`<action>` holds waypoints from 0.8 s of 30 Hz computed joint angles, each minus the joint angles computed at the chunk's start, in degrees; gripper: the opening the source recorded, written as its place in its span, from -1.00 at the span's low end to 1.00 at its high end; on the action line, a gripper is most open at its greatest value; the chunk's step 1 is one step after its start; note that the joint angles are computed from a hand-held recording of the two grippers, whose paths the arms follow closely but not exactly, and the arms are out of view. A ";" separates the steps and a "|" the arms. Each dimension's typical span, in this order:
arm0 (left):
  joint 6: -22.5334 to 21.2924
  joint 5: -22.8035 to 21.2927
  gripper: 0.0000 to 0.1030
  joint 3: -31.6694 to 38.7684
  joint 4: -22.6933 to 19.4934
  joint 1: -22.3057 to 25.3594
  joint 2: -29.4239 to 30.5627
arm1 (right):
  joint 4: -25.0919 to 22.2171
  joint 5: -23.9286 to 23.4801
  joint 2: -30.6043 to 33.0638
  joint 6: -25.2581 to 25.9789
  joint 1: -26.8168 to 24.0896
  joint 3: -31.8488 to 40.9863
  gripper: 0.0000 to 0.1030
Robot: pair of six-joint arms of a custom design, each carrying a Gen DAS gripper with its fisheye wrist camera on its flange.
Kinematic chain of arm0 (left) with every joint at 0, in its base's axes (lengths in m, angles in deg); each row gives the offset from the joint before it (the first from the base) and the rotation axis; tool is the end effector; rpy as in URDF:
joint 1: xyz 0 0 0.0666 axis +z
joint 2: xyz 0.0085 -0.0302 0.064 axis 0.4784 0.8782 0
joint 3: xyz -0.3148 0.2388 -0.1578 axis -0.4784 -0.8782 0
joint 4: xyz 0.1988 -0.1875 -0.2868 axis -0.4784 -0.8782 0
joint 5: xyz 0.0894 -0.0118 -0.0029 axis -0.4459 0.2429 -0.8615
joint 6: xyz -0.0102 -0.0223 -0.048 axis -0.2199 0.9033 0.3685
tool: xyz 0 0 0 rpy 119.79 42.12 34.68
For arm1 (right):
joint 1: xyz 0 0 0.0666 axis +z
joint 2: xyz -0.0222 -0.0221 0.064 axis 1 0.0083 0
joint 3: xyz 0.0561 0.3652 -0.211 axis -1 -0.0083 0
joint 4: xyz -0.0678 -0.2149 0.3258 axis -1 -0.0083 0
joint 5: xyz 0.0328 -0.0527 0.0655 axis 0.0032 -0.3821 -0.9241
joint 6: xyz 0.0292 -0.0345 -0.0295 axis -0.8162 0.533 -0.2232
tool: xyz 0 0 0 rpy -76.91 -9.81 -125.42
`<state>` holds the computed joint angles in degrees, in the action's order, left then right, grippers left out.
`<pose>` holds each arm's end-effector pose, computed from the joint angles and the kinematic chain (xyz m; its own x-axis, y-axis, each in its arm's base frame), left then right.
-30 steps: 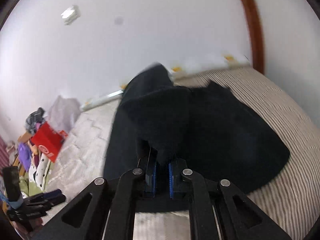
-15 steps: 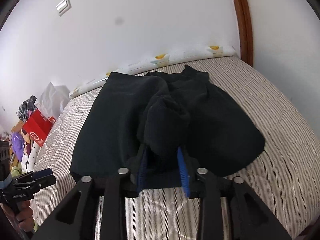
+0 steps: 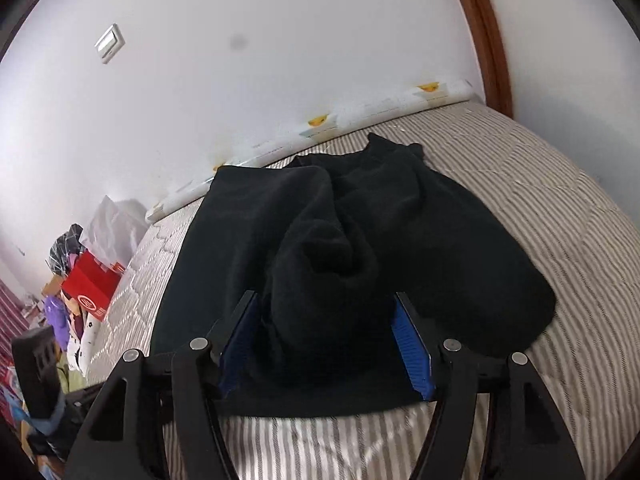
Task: Fold small clothes
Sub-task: 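Grasp the folded sweatshirt with the right tool and lift it, then carry the held black sweatshirt along the bed and lower it with the right tool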
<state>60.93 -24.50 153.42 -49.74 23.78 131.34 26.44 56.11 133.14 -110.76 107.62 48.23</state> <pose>0.5677 -0.0597 0.2701 -0.8218 0.1512 -0.5493 0.3224 0.9183 -0.2296 0.5227 0.1691 0.2918 -0.6272 0.3088 -0.7150 0.0237 0.9252 0.3787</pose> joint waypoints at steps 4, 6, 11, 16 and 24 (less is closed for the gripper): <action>0.34 -2.32 0.34 1.07 1.51 -1.44 1.39 | -1.01 0.24 3.76 -0.03 0.10 4.51 0.10; 1.11 -3.25 0.34 2.32 0.90 -2.06 2.45 | -2.78 0.50 5.50 -0.06 0.09 7.02 -0.45; -0.21 -7.13 0.35 3.73 0.50 -3.49 3.63 | 0.09 1.50 4.48 5.21 -0.40 7.18 -0.74; -1.38 -5.21 0.41 4.14 -0.12 -3.82 3.72 | 12.98 7.93 -2.83 5.14 -3.38 -3.18 -0.74; -0.80 -6.75 0.33 4.58 1.83 -6.73 3.63 | 5.21 5.94 0.23 4.05 -7.41 -3.54 -0.58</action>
